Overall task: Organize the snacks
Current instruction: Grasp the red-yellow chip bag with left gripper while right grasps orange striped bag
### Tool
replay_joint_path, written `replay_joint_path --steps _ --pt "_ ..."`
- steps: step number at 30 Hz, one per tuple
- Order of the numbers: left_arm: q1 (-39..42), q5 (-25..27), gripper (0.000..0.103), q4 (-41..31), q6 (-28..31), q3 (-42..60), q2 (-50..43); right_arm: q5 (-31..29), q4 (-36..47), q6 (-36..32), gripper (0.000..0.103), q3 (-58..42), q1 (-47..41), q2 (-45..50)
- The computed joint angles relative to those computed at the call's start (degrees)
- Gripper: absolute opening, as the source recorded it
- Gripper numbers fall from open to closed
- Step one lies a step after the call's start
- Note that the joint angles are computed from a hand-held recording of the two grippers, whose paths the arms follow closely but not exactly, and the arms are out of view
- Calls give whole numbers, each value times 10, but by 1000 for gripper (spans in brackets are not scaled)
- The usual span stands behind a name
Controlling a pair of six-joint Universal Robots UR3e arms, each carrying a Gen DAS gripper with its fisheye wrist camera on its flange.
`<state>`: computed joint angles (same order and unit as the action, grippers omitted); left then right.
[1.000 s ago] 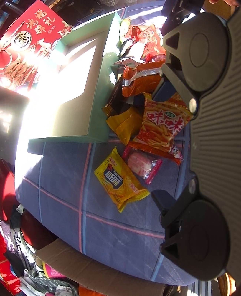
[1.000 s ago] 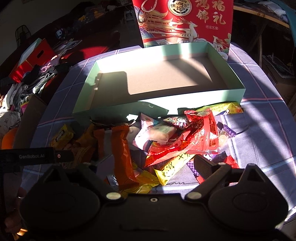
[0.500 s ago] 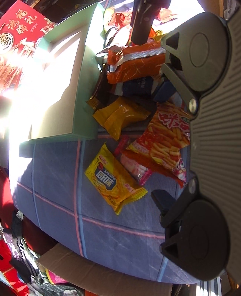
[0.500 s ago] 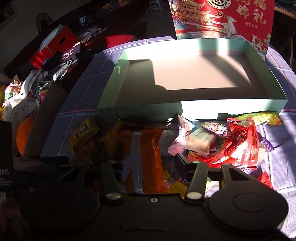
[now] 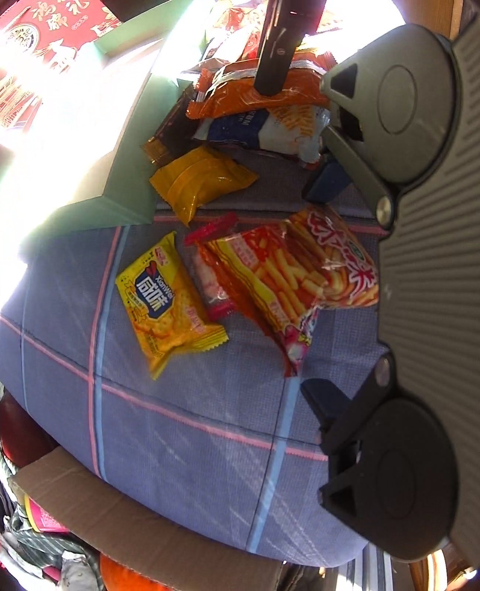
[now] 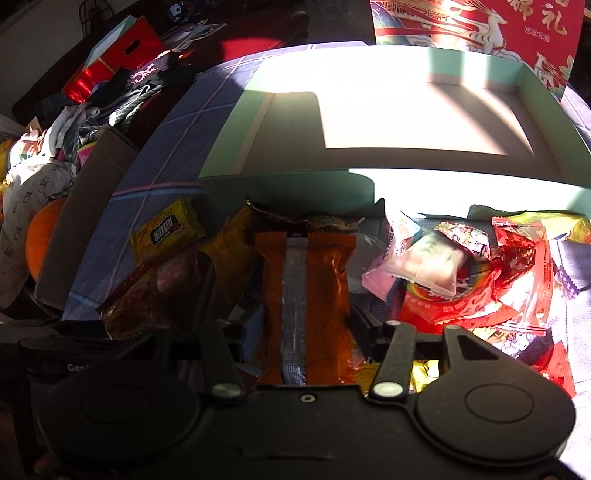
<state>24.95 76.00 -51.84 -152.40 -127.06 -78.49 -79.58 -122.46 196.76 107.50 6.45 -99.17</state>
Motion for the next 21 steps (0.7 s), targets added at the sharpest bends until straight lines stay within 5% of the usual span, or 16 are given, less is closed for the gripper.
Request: replay_joint_path --steps 3,5,6,7,12,14,16,21 --pt "-22 3 103 18 -21 5 -14 -7 -9 2 53 -1 6 8" --pt "-34 3 91 38 -37 -2 -11 -14 -19 5 54 2 13 12" --pt "-36 3 59 47 -38 -7 -11 -17 -23 2 53 5 16 12" --pt "-40 6 42 49 -37 -7 -14 -25 -29 1 51 5 23 15" --pt "-32 7 41 69 -5 -32 7 -28 -37 -17 46 14 25 5" --pt "-25 9 46 65 3 -38 15 -32 -40 -15 46 9 32 12" --pt "-20 16 66 69 7 -49 26 -32 -44 -9 51 7 33 17" --pt "-10 21 69 75 0 -57 29 -44 -60 3 54 12 48 28"
